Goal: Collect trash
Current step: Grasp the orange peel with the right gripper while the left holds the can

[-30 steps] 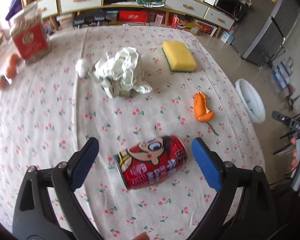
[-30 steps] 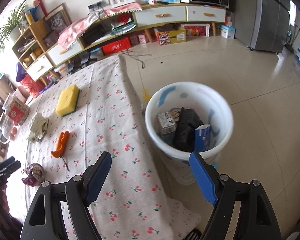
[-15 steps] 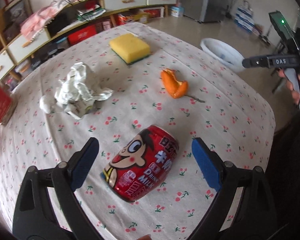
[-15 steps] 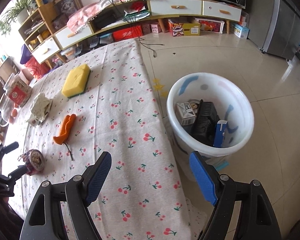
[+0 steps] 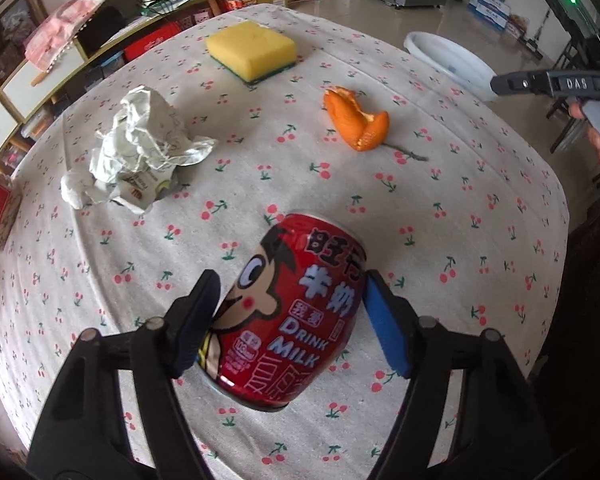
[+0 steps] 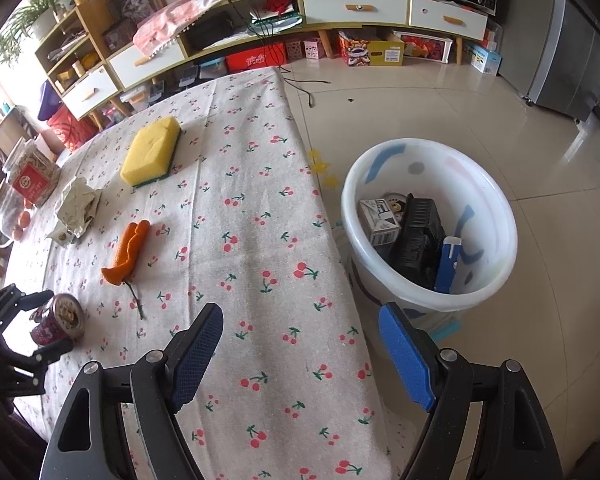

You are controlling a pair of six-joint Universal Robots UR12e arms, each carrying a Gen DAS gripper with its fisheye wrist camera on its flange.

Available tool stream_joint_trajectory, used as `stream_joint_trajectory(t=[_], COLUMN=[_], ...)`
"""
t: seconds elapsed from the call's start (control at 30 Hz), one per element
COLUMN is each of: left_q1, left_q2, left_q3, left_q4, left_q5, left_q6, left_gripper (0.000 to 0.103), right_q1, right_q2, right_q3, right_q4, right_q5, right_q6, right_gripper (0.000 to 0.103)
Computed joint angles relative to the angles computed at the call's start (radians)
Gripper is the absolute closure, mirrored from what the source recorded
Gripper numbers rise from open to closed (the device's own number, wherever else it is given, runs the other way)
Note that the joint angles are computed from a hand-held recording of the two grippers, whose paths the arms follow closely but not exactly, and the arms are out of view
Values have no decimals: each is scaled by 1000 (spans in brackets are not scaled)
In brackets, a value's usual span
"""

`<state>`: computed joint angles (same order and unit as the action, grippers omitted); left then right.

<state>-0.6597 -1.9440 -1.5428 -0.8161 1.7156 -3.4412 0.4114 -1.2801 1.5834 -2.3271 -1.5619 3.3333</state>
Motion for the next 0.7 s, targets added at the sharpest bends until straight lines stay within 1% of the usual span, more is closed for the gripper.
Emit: stream_joint_trajectory(t=[0.17,0.23,0.37,0.5,0.6,0.7], left_q1=[2,7,15,22,27,29], left_q2=[6,14,37,55,78,92], left_q3=[-4,-16,-47,-71,-102,-122], left_q4=[3,17,54,73,110,138], left_q5=[11,1,10,34,44,56], left_q6=[-79,-130,-222,-291,-358,-402], left_gripper=[38,40,41,41,42,42], right_q1=[21,29,48,70,86,102], right_q2=[26,38,64,94,114,135], right_q3=[-35,-51,-84,-121,-144,-169], right_q4=[10,14,25,40,50,61], right_q5=[-2,0,3,4,10,13], right_q6=[-15,-22,-39,-62,-79,-100], right_gripper=[21,21,21,21,21,21])
